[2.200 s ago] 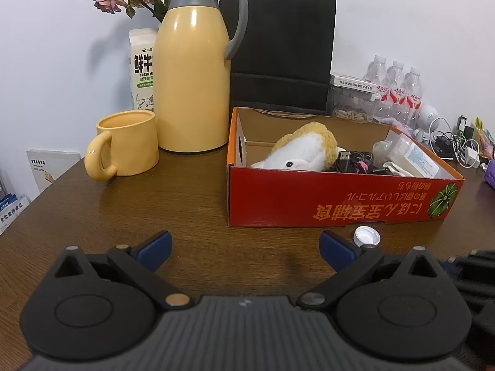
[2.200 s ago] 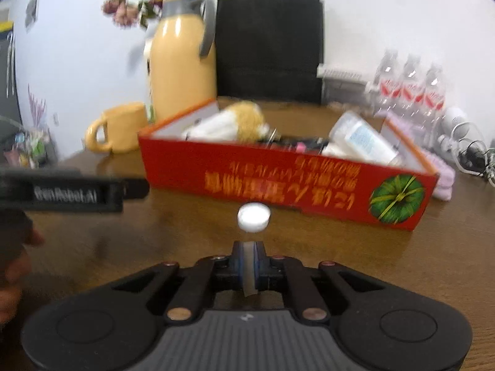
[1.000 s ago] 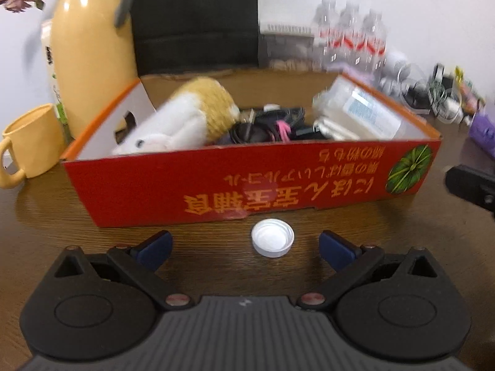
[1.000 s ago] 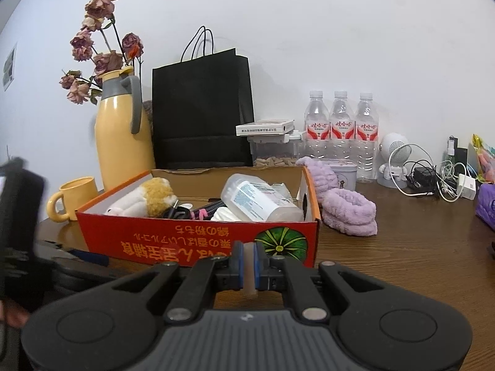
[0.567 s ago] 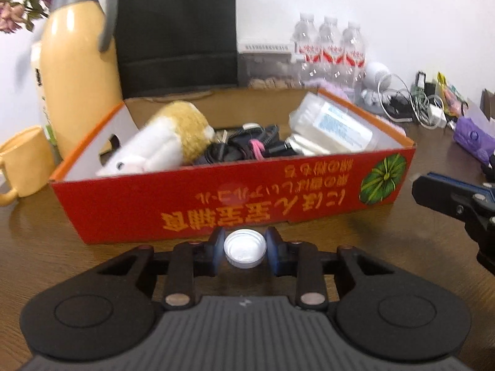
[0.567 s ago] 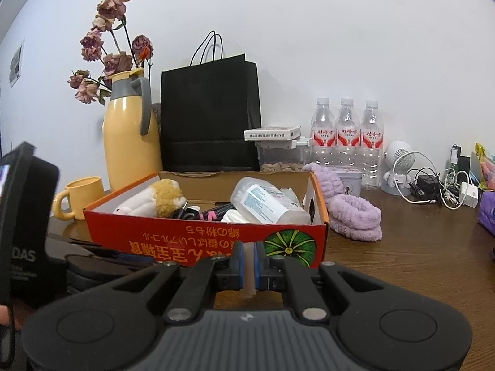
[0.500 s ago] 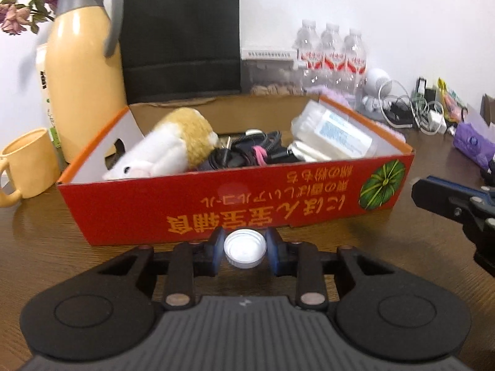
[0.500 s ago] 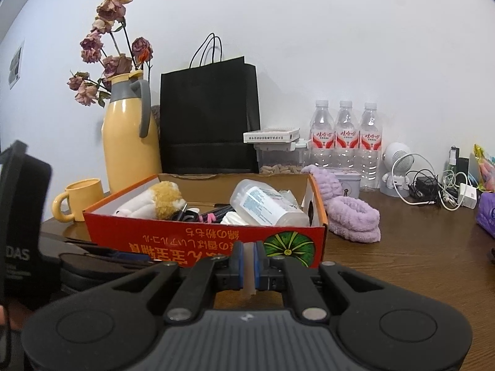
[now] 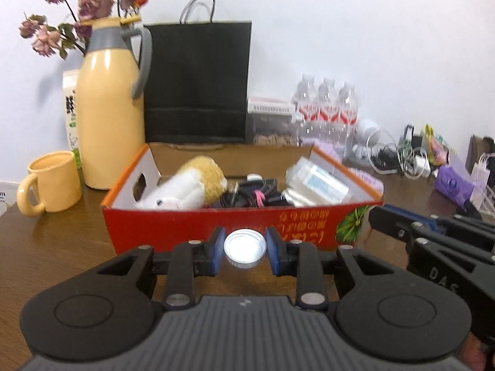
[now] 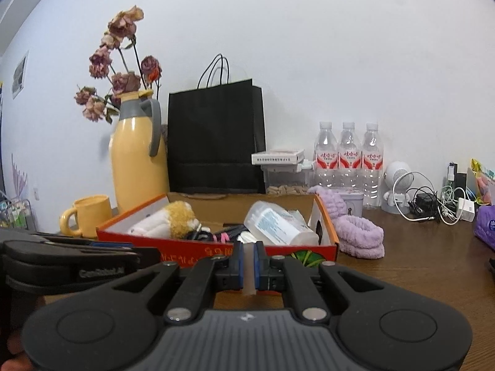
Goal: Organize objects
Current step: 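Grasp the other white cap with the left tool while the right tool holds its cap, then lower both white caps into the box and open both tools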
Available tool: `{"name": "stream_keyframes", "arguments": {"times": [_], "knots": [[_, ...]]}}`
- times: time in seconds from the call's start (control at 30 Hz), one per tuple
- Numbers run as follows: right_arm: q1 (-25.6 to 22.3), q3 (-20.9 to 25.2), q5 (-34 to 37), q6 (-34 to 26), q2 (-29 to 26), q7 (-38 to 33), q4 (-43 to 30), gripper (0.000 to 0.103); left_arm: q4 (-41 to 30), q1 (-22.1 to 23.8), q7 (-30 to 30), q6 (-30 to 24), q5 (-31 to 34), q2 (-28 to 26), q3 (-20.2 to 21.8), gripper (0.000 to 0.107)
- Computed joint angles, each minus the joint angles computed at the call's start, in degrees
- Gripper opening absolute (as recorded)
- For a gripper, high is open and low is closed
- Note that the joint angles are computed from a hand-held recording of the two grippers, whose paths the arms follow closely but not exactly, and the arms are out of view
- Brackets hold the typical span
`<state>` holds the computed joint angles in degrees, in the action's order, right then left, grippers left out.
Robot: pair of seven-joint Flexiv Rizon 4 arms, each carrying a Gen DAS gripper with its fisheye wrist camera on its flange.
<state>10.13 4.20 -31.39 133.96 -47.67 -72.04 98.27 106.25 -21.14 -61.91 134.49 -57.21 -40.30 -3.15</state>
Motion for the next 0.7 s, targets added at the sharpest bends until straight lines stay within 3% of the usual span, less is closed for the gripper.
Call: {"name": "stream_keyframes", "arguments": {"times": [0.17,0.37,0.7], "knots": [[1.6,-0.3,2.4,0.5,-0.1,-0.5,-1.8,0.005,0.8,1.4,-3.2,2.4,3.2,1.4,0.1,0.029],[3.1,0.0,2.7,-1.3,-2.2,0.8,-8.3,0.005,-1.2,4.0,-4.6,1.6,6.6,1.6,0.8,0.03],[3.0,1.7,-6.3,-9.8,-11.2,9.5,-26.1,0.005,-10.0,8.6,-5.1,-5.0,10.8,-2.6,2.6,0.03]]}}
